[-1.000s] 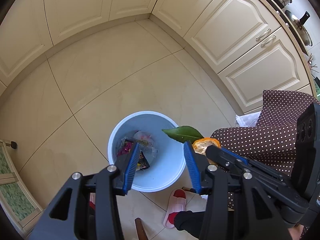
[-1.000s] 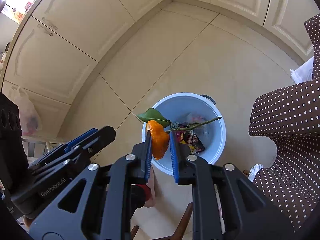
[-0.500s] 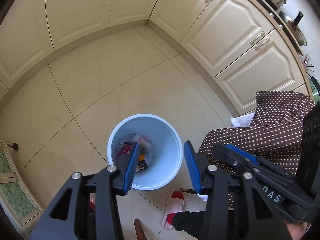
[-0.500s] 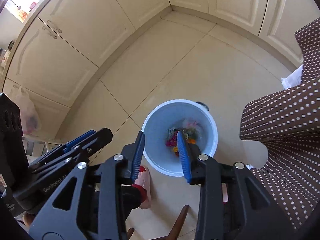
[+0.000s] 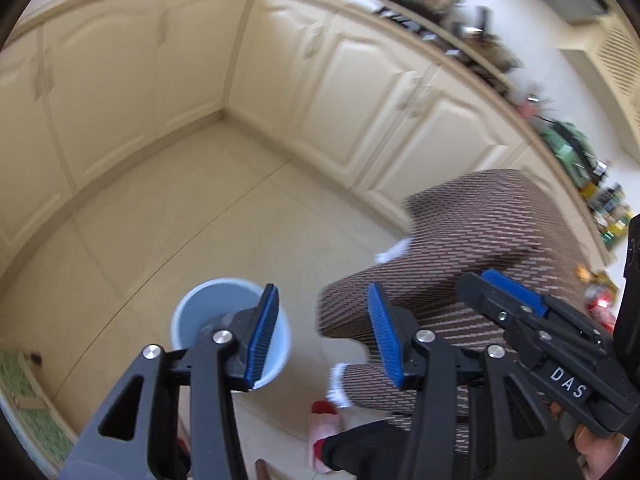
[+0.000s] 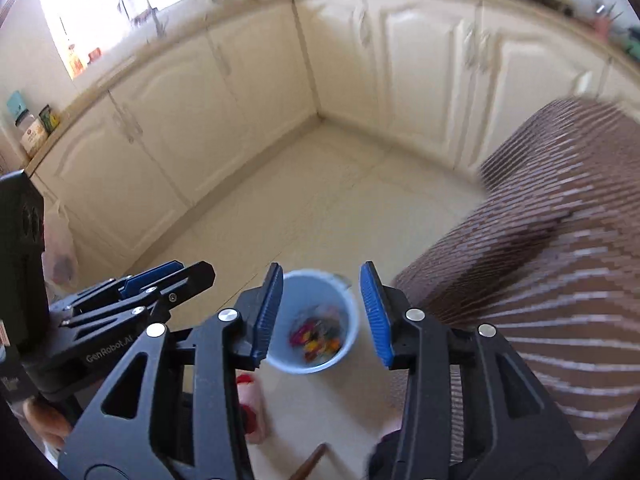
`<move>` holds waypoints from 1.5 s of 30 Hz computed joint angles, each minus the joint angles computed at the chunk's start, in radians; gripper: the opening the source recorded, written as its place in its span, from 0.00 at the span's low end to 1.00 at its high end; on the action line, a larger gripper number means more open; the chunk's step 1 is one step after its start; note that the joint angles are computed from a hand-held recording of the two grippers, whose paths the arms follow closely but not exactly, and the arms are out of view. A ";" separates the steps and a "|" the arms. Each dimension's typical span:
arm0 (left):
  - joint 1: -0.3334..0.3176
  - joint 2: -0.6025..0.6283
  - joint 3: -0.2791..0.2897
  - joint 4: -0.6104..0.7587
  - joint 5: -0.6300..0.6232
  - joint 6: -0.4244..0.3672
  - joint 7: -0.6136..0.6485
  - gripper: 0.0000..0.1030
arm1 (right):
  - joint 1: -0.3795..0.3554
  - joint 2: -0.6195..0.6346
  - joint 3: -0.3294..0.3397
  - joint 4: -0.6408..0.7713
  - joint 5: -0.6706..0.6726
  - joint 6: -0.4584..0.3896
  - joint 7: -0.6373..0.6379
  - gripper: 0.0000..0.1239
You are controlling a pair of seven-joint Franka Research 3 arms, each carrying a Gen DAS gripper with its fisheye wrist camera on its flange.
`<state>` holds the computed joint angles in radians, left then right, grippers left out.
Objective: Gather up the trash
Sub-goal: 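Move both open tools back over the polka-dot table, then grasp the red Coke can with the left tool while the right tool grasps the gold snack bag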
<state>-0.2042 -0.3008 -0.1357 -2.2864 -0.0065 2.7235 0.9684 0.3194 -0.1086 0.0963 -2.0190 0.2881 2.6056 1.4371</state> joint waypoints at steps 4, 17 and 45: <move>-0.047 0.045 -0.064 0.127 0.034 -0.017 -0.008 0.50 | -0.054 -0.199 -0.039 -0.136 -0.014 0.073 -0.028 0.34; -0.243 0.464 -0.215 0.657 -0.060 -0.084 0.073 0.57 | -0.380 -0.534 -0.154 -0.375 -0.105 0.162 -0.027 0.37; -0.451 0.972 -0.153 1.325 0.116 -0.231 -0.246 0.27 | -0.456 -0.411 -0.314 -0.341 0.101 0.210 -0.233 0.42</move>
<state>-0.6555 0.6708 -0.2889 -0.9610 0.1096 2.4923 0.7228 -0.1369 -0.5196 -0.2182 -2.3605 0.3892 2.8154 1.2041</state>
